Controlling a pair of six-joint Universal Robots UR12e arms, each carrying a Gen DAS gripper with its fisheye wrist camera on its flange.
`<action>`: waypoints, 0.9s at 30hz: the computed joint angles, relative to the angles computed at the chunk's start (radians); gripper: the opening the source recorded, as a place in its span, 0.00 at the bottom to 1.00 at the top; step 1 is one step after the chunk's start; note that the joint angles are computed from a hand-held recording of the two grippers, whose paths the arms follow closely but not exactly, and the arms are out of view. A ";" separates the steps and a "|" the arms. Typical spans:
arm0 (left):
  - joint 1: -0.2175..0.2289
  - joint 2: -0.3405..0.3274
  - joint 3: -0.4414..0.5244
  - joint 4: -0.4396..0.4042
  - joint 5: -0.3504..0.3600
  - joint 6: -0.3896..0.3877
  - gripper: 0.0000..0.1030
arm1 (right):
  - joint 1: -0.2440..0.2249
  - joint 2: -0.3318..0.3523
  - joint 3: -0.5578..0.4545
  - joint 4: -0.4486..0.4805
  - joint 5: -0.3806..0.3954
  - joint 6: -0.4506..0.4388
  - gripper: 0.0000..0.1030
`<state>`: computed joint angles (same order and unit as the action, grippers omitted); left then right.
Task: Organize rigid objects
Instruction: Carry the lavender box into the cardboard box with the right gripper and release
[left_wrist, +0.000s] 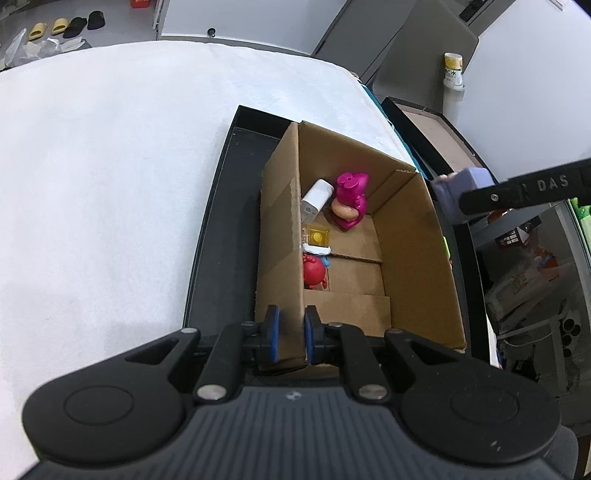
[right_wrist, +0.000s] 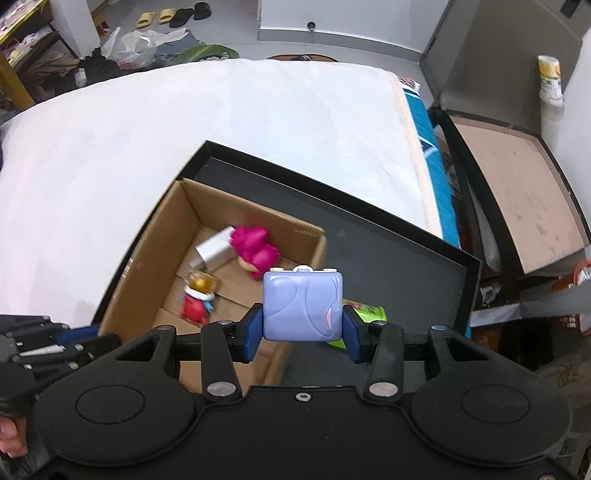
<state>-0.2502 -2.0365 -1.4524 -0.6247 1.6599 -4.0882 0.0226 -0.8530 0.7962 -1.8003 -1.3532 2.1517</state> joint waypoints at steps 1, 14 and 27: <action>0.001 0.001 -0.003 0.005 -0.004 -0.002 0.13 | 0.004 -0.002 0.003 -0.001 -0.002 0.000 0.42; 0.007 0.004 -0.015 0.028 -0.022 -0.001 0.13 | 0.044 -0.012 0.048 -0.025 -0.037 -0.017 0.42; 0.007 0.002 -0.016 0.036 -0.024 -0.007 0.13 | 0.026 -0.007 0.029 -0.043 0.000 0.010 0.54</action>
